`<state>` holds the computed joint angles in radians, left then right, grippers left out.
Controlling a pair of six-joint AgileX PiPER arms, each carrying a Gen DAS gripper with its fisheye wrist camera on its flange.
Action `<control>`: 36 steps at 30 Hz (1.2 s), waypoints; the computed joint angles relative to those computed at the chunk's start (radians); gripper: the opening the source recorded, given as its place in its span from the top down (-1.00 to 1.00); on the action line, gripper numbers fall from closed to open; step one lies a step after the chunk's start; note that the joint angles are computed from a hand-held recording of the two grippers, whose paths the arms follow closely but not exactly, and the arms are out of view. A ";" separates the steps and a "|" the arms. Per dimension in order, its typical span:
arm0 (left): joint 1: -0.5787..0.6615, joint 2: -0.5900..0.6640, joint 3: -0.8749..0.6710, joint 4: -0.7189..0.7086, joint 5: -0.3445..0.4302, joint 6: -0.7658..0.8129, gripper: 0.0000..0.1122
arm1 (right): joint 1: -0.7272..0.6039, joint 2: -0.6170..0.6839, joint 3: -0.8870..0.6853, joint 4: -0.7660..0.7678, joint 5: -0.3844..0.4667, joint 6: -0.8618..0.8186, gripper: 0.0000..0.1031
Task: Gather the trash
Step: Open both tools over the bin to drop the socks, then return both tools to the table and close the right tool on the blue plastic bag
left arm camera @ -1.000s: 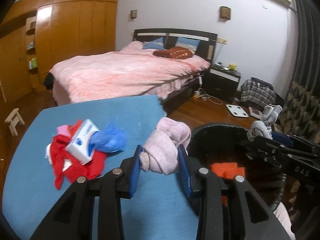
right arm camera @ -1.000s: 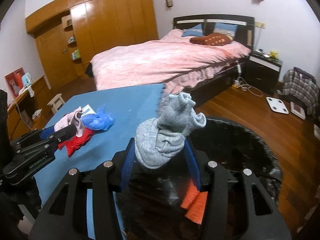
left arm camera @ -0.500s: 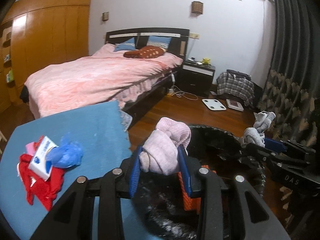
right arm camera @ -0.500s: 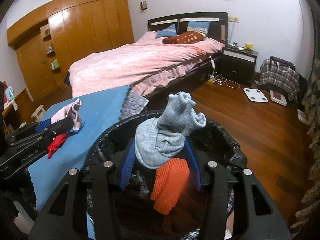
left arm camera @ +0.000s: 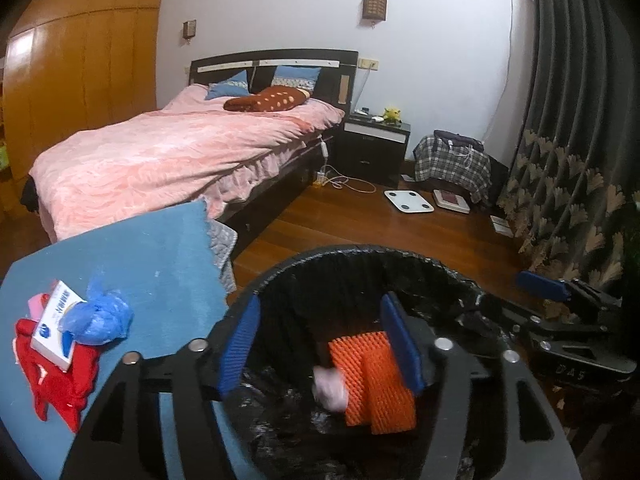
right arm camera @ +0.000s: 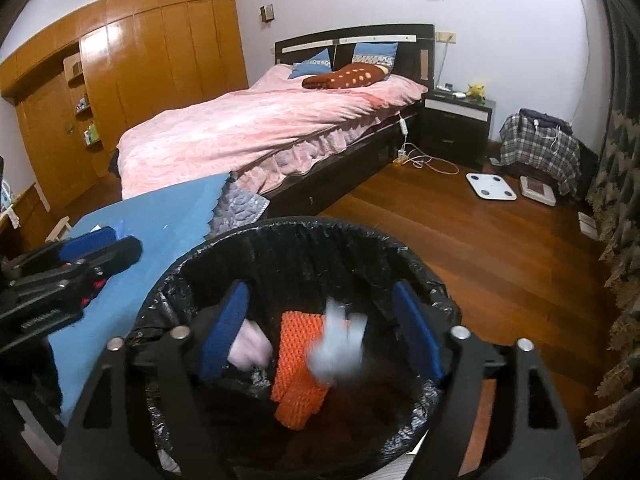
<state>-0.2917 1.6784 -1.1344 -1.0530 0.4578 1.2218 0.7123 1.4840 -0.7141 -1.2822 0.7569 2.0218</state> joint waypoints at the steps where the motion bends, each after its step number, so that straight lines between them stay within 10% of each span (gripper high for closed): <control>1: 0.005 -0.004 0.002 0.001 -0.007 0.000 -0.22 | 0.005 0.002 -0.002 -0.002 0.011 0.006 -0.72; 9: 0.086 -0.044 0.038 0.002 -0.050 -0.001 -0.63 | 0.025 0.046 -0.061 -0.010 0.016 0.004 -0.86; 36: 0.497 0.151 -0.121 -0.046 -0.097 0.085 -0.64 | -0.010 0.630 -0.916 0.266 -0.141 -0.550 -0.87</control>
